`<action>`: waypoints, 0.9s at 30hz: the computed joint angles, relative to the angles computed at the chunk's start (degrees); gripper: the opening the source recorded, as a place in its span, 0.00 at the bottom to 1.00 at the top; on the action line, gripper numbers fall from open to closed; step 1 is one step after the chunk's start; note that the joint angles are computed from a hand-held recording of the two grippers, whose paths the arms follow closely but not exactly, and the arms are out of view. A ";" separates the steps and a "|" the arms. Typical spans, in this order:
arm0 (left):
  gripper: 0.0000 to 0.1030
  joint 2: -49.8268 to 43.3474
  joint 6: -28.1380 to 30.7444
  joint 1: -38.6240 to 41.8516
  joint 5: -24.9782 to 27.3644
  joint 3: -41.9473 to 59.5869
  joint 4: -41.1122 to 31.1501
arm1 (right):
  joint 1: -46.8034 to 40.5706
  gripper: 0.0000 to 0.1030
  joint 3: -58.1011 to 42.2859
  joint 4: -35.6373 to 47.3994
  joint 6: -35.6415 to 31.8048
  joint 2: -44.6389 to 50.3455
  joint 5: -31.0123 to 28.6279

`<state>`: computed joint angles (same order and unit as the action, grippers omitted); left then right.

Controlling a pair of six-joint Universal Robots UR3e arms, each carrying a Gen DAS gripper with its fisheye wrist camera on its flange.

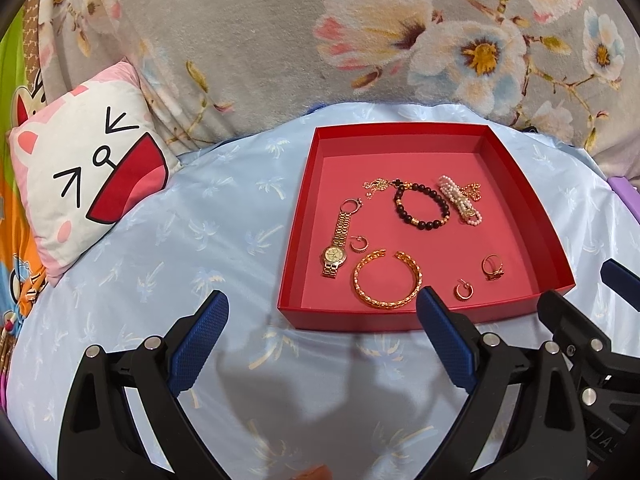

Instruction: Organize jewelry

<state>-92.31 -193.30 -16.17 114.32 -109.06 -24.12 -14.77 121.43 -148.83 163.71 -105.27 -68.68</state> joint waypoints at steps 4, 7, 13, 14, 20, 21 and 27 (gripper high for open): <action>0.90 0.06 0.15 0.06 0.07 -0.17 0.15 | 0.22 0.81 0.05 -0.07 0.14 -0.05 -0.17; 0.90 0.11 0.21 0.02 0.13 0.03 -0.05 | 0.11 0.81 0.05 -0.06 0.07 -0.04 -0.04; 0.90 0.44 0.53 0.31 0.02 -0.11 -0.17 | 0.18 0.81 0.10 -0.18 0.07 -0.07 -0.19; 0.90 0.52 0.55 0.32 0.02 -0.02 -0.34 | 0.11 0.81 0.07 -0.14 0.02 -0.06 -0.14; 0.90 0.93 0.72 0.72 -0.26 -0.25 -0.41 | 0.17 0.81 0.07 -0.09 0.05 -0.13 -0.12; 0.90 0.90 0.64 0.70 -0.43 -0.17 -0.57 | 0.00 0.81 0.02 -0.01 -0.05 -0.07 0.03; 0.91 1.37 0.06 1.03 -0.49 -0.41 -0.85 | 0.26 0.81 0.00 0.07 -0.05 -0.18 -0.18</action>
